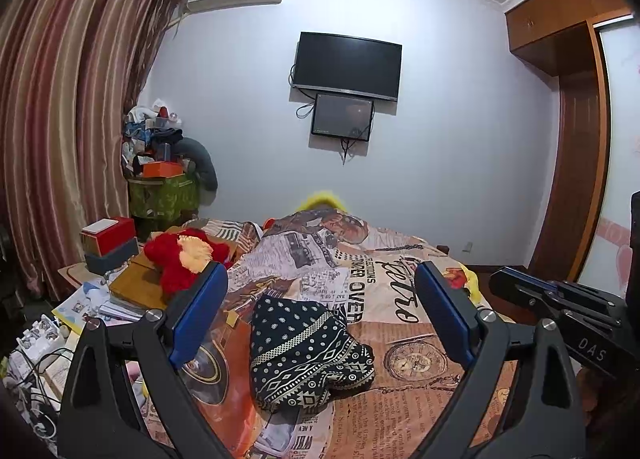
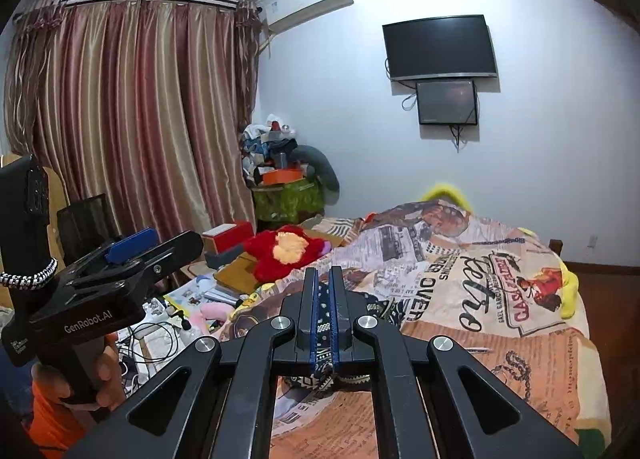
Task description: Fold large clothes
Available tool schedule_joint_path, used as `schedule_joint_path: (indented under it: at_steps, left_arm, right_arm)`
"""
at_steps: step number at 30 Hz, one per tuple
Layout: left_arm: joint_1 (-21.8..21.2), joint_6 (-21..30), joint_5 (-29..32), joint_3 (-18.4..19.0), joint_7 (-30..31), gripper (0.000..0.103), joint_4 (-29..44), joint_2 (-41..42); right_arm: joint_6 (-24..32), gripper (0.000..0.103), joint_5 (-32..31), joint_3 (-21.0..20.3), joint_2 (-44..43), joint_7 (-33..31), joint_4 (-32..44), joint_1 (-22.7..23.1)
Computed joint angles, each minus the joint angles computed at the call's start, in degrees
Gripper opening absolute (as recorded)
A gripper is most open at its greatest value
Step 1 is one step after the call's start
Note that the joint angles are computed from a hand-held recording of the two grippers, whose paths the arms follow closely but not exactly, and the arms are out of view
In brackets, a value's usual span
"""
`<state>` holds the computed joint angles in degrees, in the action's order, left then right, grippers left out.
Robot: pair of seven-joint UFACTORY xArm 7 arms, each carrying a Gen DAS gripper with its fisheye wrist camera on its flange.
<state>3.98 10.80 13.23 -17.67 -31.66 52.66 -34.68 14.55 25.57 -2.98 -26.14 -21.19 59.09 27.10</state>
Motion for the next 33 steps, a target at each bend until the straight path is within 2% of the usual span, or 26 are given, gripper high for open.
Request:
schedule_joint_path:
  at_steps: [10, 21, 26, 33]
  left_arm:
    - [-2.67, -0.4, -1.04, 1.78, 1.83, 0.095, -0.15, 0.56]
    - [-3.44, -0.75, -1.64, 2.07, 3.79, 0.095, 0.45, 1.18]
    - [-4.77, -0.21, -2.33, 2.66, 5.22, 0.095, 0.87, 1.52]
    - [-4.54, -0.11, -2.55, 2.32, 5.15, 0.095, 0.98, 1.5]
  right_arm:
    - [-0.01, 0.001, 0.21, -0.3, -0.23, -0.07, -0.21, 0.12]
    - [-0.31, 0.001, 0.32, -0.66, -0.52, -0.32, -0.62, 0.34]
    - [-0.66, 0.001, -0.12, -0.28, -0.55, 0.47, -0.74, -0.03]
    - [-1.45, 0.001, -1.15, 0.37, -0.57, 2.09, -0.99, -0.56]
